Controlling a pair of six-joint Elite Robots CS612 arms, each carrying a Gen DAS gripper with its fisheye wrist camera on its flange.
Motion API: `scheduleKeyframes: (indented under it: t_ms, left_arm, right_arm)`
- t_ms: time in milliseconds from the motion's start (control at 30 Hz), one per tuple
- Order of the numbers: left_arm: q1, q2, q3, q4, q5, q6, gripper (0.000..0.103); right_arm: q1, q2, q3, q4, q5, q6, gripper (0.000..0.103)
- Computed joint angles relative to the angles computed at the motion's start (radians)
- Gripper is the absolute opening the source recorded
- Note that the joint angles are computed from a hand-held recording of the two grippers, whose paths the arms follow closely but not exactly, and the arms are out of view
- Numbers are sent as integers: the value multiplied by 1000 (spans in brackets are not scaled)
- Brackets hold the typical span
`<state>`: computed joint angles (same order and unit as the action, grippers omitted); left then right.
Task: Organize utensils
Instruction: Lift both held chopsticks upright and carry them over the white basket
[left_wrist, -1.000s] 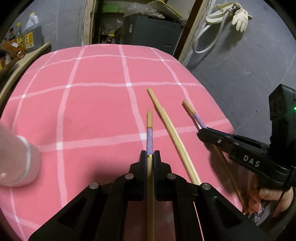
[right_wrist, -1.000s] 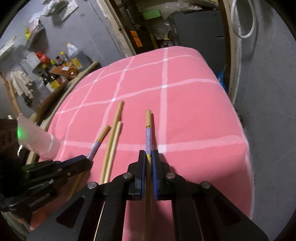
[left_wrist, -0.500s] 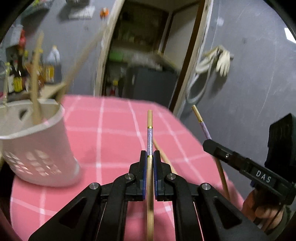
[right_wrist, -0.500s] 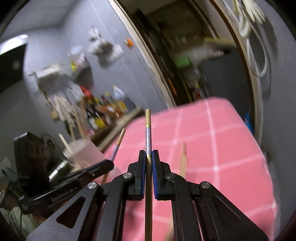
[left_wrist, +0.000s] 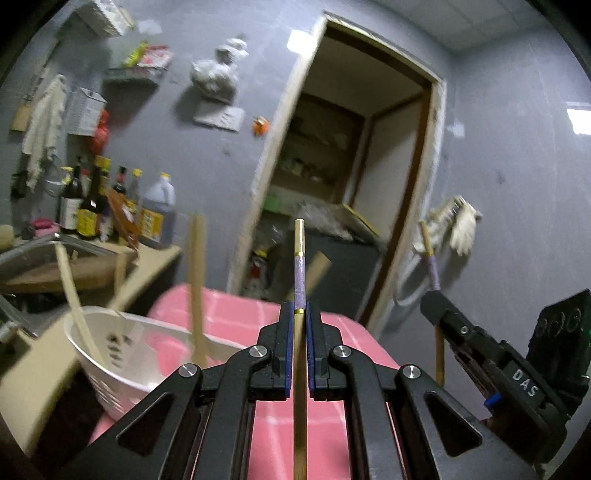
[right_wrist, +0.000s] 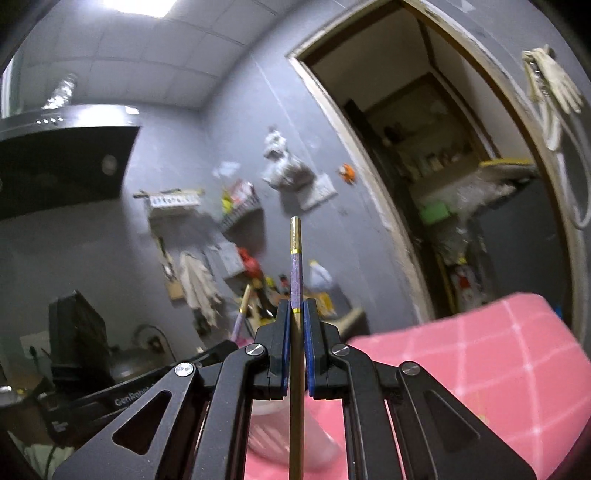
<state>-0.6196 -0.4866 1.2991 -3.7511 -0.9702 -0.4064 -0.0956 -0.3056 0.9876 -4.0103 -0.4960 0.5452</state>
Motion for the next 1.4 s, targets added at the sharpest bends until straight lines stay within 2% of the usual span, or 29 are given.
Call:
scheduleKeyframes:
  t_ms: [167, 233, 367, 533, 733, 1000, 1100, 1400]
  left_arm:
    - [29, -24, 39, -86, 71, 3, 4]
    - [40, -27, 44, -119, 105, 20, 4]
    - [65, -20, 32, -182, 142, 39, 4]
    - [88, -5, 11, -250, 168, 74, 4]
    - [104, 19, -26, -299, 208, 97, 4]
    - [117, 41, -63, -318, 241, 116, 4]
    - [122, 47, -70, -317, 252, 109, 4]
    - [124, 73, -98, -317, 284, 95, 4]
  right_arm:
    - [39, 72, -193, -144, -28, 221, 5]
    - [51, 94, -251, -184, -51, 282, 5]
    - [72, 133, -337, -235, -117, 342, 5]
    - [97, 156, -366, -249, -214, 295, 5]
    - [109, 191, -423, -236, -280, 286, 5]
    - [115, 233, -499, -173, -282, 279, 5]
    - [118, 235, -495, -155, -284, 256, 5]
    - [130, 226, -453, -178, -346, 167, 5]
